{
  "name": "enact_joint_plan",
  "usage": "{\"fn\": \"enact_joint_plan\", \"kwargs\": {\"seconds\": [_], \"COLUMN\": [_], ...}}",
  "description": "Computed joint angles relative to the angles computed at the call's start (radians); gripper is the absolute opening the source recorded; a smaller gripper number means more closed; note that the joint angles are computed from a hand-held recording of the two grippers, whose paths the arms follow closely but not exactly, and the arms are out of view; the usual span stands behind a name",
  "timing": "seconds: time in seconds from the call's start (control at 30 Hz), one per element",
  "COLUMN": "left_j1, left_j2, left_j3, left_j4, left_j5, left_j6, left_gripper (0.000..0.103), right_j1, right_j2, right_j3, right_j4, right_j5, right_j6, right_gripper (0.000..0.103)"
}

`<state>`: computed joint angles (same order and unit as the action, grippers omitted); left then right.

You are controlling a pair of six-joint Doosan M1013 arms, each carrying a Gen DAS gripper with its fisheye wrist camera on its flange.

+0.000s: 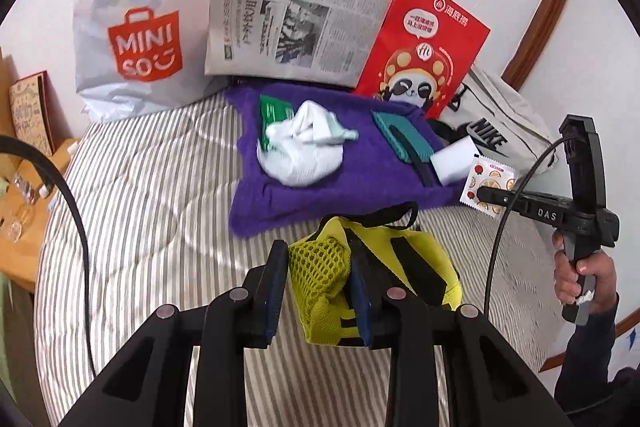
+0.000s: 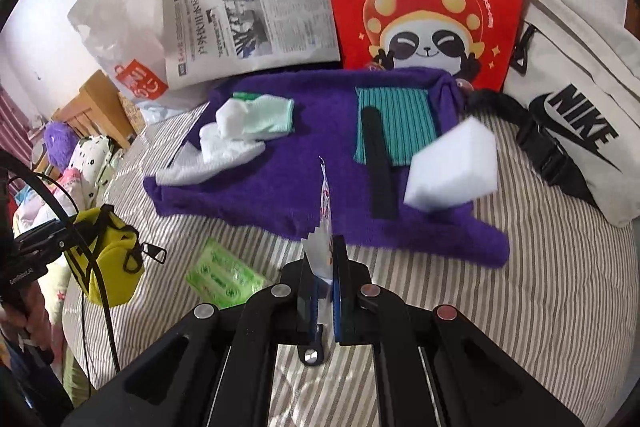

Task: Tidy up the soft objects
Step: 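Lower yellow bag onto towel and open left tool while right carries the sachet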

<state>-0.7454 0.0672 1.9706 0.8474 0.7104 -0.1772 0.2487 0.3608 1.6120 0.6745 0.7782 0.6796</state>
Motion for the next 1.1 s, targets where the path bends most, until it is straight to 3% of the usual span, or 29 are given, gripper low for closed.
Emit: {"fn": "enact_joint_plan", "kwargs": {"seconds": [0.43, 0.8, 1.0, 1.1], "left_j1": [0.109, 0.179, 0.196, 0.190], "left_j2": [0.078, 0.148, 0.197, 0.225], "left_j3": [-0.098, -0.149, -0.190, -0.215], "left_j4": [-0.033, -0.102, -0.142, -0.118], "left_j5": [-0.071, -0.141, -0.134, -0.091], "left_j6": [0.126, 0.207, 0.272, 0.282], "left_gripper": [0.028, 0.028, 0.028, 0.028], "right_j1": [0.020, 0.003, -0.003, -0.002], "right_j2": [0.058, 0.078, 0.073, 0.077], "right_j3": [-0.088, -0.114, -0.111, -0.115], "right_j4": [-0.028, -0.031, -0.027, -0.042], "right_j5": [-0.008, -0.004, -0.004, 0.007], "right_j6": [0.062, 0.085, 0.085, 0.100], "right_gripper": [0.006, 0.006, 0.006, 0.006]}}
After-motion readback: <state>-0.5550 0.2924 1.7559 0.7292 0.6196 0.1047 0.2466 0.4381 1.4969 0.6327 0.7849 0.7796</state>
